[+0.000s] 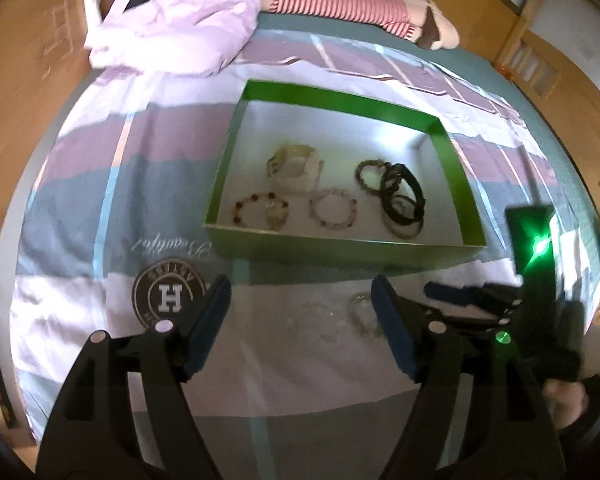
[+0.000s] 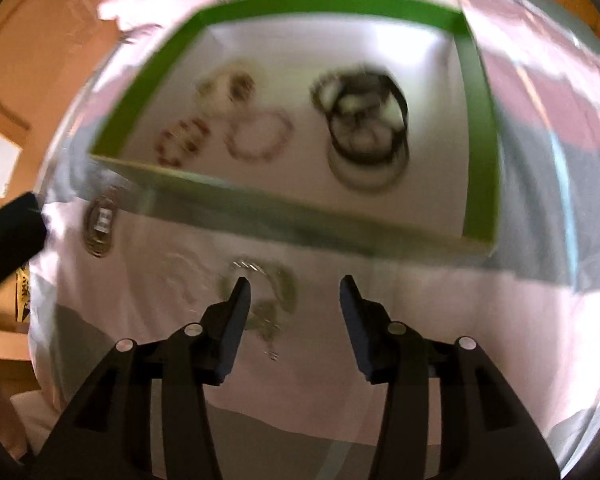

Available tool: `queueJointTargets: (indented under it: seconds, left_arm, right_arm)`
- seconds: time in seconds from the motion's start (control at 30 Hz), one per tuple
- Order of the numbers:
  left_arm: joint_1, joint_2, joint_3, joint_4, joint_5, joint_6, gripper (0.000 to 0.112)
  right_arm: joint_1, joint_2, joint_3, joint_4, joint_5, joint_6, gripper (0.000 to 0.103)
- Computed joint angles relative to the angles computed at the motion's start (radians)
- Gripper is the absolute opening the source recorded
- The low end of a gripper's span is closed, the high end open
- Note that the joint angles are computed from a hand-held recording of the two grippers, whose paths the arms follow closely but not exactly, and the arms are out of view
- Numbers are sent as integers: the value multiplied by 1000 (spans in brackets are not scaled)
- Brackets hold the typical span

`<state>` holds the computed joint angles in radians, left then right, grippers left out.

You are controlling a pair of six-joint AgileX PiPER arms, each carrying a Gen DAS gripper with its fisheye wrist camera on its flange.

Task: Organize jewelry
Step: 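Grasp the green bead bracelet with the right tool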

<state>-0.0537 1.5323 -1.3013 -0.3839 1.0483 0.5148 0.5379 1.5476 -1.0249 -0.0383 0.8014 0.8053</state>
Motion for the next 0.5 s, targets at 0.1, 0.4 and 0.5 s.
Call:
queueJointTargets:
  seconds: [0.1, 0.4, 0.5]
  left_arm:
    - [16, 39, -23, 20, 5, -46, 74]
    - [3, 74, -15, 30, 8, -59, 74]
    - [-18, 61, 2, 56, -14, -61, 74]
  right_arm:
    - [-3, 31, 4, 44, -27, -40, 47]
    - [204, 138, -54, -322, 40, 271, 15]
    - [213, 136, -62, -333, 47, 293, 15]
